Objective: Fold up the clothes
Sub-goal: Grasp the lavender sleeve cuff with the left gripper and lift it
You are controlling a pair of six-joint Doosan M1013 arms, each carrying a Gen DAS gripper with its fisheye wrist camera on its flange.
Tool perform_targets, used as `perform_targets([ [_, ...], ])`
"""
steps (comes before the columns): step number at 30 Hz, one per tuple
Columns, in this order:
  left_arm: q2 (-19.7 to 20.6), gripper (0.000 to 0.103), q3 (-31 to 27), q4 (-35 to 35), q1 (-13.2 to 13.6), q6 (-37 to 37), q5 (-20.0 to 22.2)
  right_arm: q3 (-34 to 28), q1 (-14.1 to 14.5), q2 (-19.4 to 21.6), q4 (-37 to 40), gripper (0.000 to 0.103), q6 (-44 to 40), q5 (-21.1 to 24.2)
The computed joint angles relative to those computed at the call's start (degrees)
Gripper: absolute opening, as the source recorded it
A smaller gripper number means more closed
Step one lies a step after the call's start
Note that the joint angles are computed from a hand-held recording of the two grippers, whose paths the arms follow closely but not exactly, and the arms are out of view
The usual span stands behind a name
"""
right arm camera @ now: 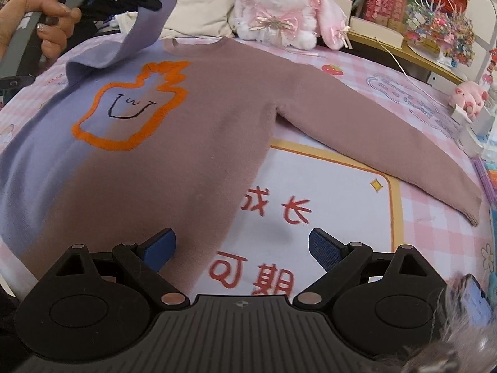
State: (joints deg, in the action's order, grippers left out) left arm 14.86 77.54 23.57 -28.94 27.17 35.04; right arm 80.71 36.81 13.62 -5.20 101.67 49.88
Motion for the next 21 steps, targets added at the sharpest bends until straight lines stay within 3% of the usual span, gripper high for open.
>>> perform_targets([
  [5,1.74,0.004,-1.63,-2.57,-0.63,2.27,2.76,1.38,-0.53,-1.05,-0.53,0.093,1.68,-1.47],
  [9,1.94,0.004,-1.41,-3.88,-1.16,3.83,2.04,1.82,-1.03,-1.4,-0.21,0.093,2.94,-1.64],
  [16,2.54,0.004,-2.35,-6.95,-2.48,12.29,3.79,2.14,-1.04,-1.68,1.04,0.093,0.99,-1.72],
  [18,2.52,0.007,-2.03,-8.33,-2.75,15.27,3.35,2.31,-1.04,-1.8,1.3,0.093,0.69,-1.77],
  [21,2.47,0.02,-1.8,-13.66,-2.78,21.8,2.89,2.57,-1.1,-1.97,1.8,0.093,0.46,-1.81],
])
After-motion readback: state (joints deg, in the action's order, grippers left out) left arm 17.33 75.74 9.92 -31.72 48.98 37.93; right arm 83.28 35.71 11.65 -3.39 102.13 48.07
